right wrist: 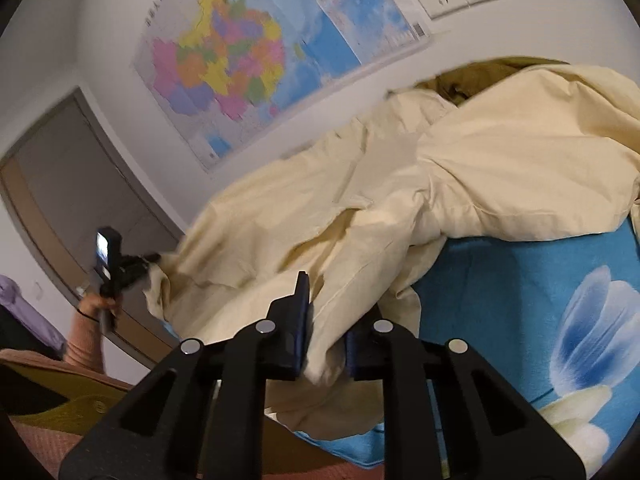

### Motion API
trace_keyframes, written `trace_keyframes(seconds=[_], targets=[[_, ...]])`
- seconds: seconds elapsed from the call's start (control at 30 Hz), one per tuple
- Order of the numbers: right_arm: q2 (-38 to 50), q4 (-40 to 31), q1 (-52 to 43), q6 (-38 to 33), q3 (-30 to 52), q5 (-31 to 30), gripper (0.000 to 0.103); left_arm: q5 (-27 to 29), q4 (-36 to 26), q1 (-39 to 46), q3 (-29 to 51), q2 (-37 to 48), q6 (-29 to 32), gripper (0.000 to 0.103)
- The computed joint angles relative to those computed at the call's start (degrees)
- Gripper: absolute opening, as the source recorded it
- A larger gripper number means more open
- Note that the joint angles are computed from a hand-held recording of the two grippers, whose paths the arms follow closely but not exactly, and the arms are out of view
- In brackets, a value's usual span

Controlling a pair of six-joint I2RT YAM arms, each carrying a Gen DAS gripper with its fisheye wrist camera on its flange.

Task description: Fold large clothes

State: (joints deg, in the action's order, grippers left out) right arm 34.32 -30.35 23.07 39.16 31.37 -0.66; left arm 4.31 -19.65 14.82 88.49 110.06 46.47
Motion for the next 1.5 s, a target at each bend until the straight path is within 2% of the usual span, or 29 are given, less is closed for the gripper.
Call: trace_keyframes(seconds=[0.07,0.1,0.13,0.17,0.23,0.3,0.33,0.37,0.47,0.57,0.63,0.7,0.83,0.9,0.93,0.97,1.0,1.03,1.17,1.27,1.37,1.5], targets=[[2.93,-4.14,1.26,-0.40,2.37,2.54,0.018,-1.17,0.97,-0.44,-0.11,0.23,-1.78,0.027],[4.09,-7.37,3.05,-0.56,4.47,6.00,0.021,-1.97,2.23,-0.69,-0.70,-0.33,-2.81,0.051],[2.95,-9.44,4.01,-0.47,5.17,8.22,0.033,0.39,2.64,-0.12,-0.77,-1.60,-5.09,0.068],[1.96,-11.44,4.72,-0.48,6.82,10.38,0.045,5.81,-0.33,1.14,1.30,-2.04,-7.11,0.073],[1.47,-13.57,5.91,-1.58,9.87,14.08,0.060,20.72,-9.89,4.13,8.09,-1.98,-10.44,0.075],[4.96,-12.36,5.65,-6.11,13.27,14.95,0.060,28.54,-15.38,4.05,11.15,-2.20,-9.18,0.077],[6.99,-10.28,3.91,-7.89,13.86,13.27,0.061,31.73,-17.49,2.90,11.47,-2.90,-7.26,0.082],[10.56,-7.55,2.09,-9.76,15.27,10.47,0.061,32.64,-18.26,1.78,10.96,-3.48,-5.96,0.084],[24.97,-0.62,-1.49,-14.85,20.89,3.41,0.061,31.62,-22.70,-4.44,10.86,-2.58,-0.39,0.085],[40.47,3.22,-4.92,-17.67,28.93,-6.49,0.061,24.67,-25.32,-12.25,14.27,3.61,1.07,0.082],[52.89,2.53,-6.02,-18.87,37.79,-10.60,0.058,21.86,-28.09,-15.47,19.28,8.81,-0.07,0.079],[65.26,-1.02,-7.23,-18.46,48.52,-13.50,0.057,19.77,-28.42,-17.52,21.80,11.56,-2.10,0.079],[80.53,-7.07,-8.57,-17.89,62.82,-13.35,0.060,20.06,-32.03,-18.63,29.97,17.82,-5.17,0.079],[82.10,-4.61,-8.74,-17.05,63.44,-12.99,0.061,20.39,-32.57,-18.58,31.13,18.83,-5.87,0.079],[82.69,-4.80,-8.71,-17.54,64.20,-12.36,0.055,20.48,-32.21,-18.54,30.73,18.80,-6.08,0.079],[82.69,-4.41,-8.66,-17.95,64.21,-11.73,0.042,20.62,-32.28,-18.52,31.20,19.32,-6.18,0.079],[83.20,-4.86,-8.70,-19.20,64.79,-12.14,0.005,20.73,-32.01,-18.44,31.00,19.30,-6.31,0.079],[83.15,-4.60,-8.62,-19.98,64.66,-11.30,0.002,21.01,-32.25,-18.40,32.15,20.15,-6.68,0.079],[80.96,-1.20,-9.19,-22.02,63.51,-11.39,0.001,22.52,-33.91,-17.51,36.68,22.36,-8.54,0.079],[81.77,-2.95,-9.49,-24.11,68.69,-9.19,0.001,24.31,-34.25,-17.05,38.33,22.48,-9.37,0.079],[85.59,-4.86,-9.58,-26.24,74.83,-5.86,0.001,26.84,-32.51,-15.87,32.75,18.21,-7.86,0.080],[90.23,-6.32,-9.85,-24.39,78.40,-6.95,0.001,26.96,-31.43,-16.63,24.63,13.86,-2.82,0.080]])
